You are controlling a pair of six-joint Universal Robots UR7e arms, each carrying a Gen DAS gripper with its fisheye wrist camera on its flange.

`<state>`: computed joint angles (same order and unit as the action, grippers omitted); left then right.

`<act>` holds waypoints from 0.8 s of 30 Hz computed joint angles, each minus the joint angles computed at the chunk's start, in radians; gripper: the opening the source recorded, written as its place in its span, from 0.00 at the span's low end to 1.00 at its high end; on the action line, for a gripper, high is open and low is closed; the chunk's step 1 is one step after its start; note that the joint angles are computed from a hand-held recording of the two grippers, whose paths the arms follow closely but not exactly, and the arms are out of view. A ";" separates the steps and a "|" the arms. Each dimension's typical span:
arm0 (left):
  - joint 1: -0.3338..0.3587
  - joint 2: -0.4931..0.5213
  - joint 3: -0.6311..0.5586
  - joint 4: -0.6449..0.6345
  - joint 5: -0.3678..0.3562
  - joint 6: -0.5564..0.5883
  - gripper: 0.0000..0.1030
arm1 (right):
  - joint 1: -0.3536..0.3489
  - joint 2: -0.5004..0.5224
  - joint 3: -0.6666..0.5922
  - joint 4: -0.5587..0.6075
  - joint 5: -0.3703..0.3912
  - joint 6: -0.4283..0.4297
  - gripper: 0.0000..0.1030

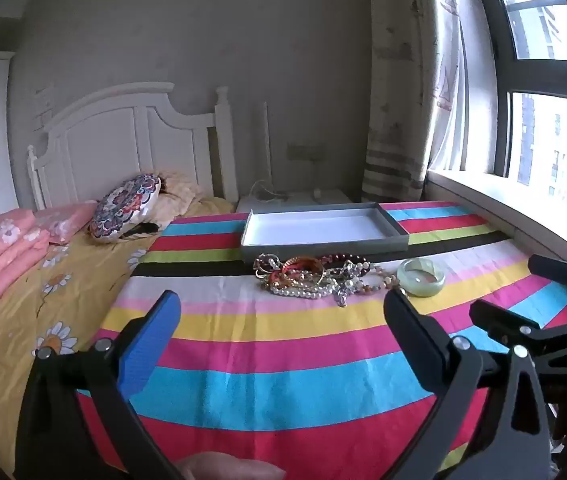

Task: Organize jewelry

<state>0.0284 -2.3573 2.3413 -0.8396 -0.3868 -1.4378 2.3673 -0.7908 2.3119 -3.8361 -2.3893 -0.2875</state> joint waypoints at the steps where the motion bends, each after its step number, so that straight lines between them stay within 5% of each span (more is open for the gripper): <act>1: 0.002 0.005 -0.002 0.004 -0.003 -0.003 0.98 | 0.000 0.001 0.000 -0.004 0.000 -0.003 0.96; 7: -0.036 -0.001 0.008 0.059 -0.019 -0.060 0.98 | 0.001 -0.004 0.001 0.008 0.001 0.007 0.96; 10: -0.003 0.002 0.017 -0.020 -0.006 0.016 0.98 | -0.001 -0.002 0.002 0.008 0.002 0.008 0.96; 24: 0.026 -0.012 0.028 -0.052 0.003 0.046 0.98 | -0.002 -0.005 0.003 0.007 0.003 0.008 0.96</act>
<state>0.0540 -2.3692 2.3695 -0.8917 -0.3838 -1.3915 2.3657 -0.7962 2.3150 -3.8291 -2.3860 -0.2795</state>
